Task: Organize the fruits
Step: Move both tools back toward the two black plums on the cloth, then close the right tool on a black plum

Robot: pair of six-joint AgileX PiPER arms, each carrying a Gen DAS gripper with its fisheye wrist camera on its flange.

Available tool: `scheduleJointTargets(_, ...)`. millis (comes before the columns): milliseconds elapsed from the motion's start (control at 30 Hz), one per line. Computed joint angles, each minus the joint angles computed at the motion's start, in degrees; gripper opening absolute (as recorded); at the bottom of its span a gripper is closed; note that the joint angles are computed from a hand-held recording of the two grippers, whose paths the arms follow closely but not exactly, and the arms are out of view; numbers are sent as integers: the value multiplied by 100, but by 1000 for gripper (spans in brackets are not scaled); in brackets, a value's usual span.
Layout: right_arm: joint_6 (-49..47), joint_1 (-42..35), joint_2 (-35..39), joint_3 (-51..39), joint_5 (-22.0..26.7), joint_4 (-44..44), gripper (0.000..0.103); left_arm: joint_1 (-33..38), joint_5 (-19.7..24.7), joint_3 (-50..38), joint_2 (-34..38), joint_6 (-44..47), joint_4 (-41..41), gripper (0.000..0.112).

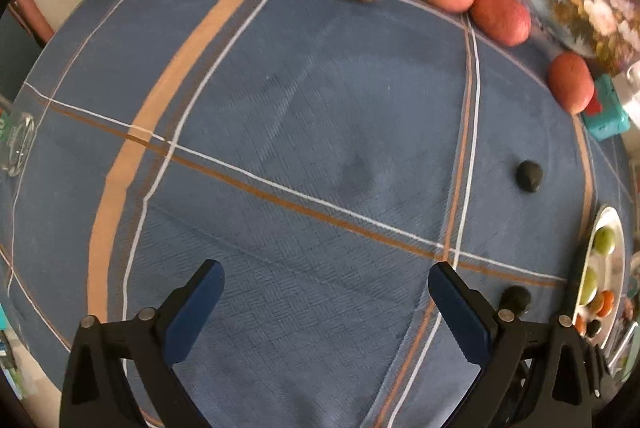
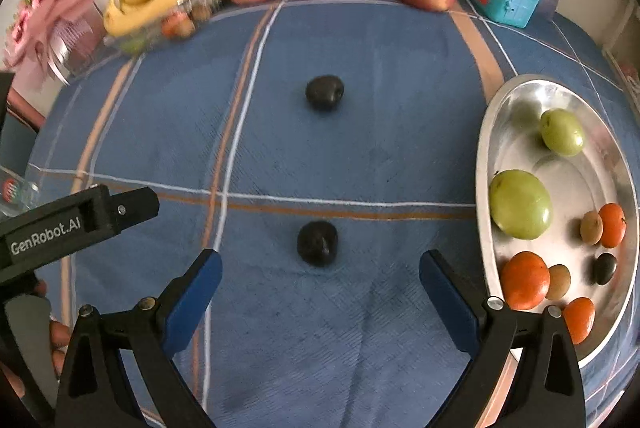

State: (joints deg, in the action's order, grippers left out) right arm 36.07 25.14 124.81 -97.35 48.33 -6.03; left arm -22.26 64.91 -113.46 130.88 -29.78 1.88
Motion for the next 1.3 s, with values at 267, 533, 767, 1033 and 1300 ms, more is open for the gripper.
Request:
scheduleJointTargets(267,99,149,348,-510,385,-290,73,60,-3,-181,158,143,-137,103)
scheduleJointTargets(533,19,146,317,-500,346,-173,37,59,-24,-174,136,106,-92,103)
scheduleJointTargets(767,-201,24,138,-232,42,70,22,21,-51,-117,36,-18,-113,103)
scheduleJointTargets(1033,-400,-180,-212,231,-292,289,20,-19,-155,7,-44,-212,-86,103)
scheduleJointTargets(1300,-270,-367,-759,804,-661,221,19,-112,-508,222,-194,-298,-96,103)
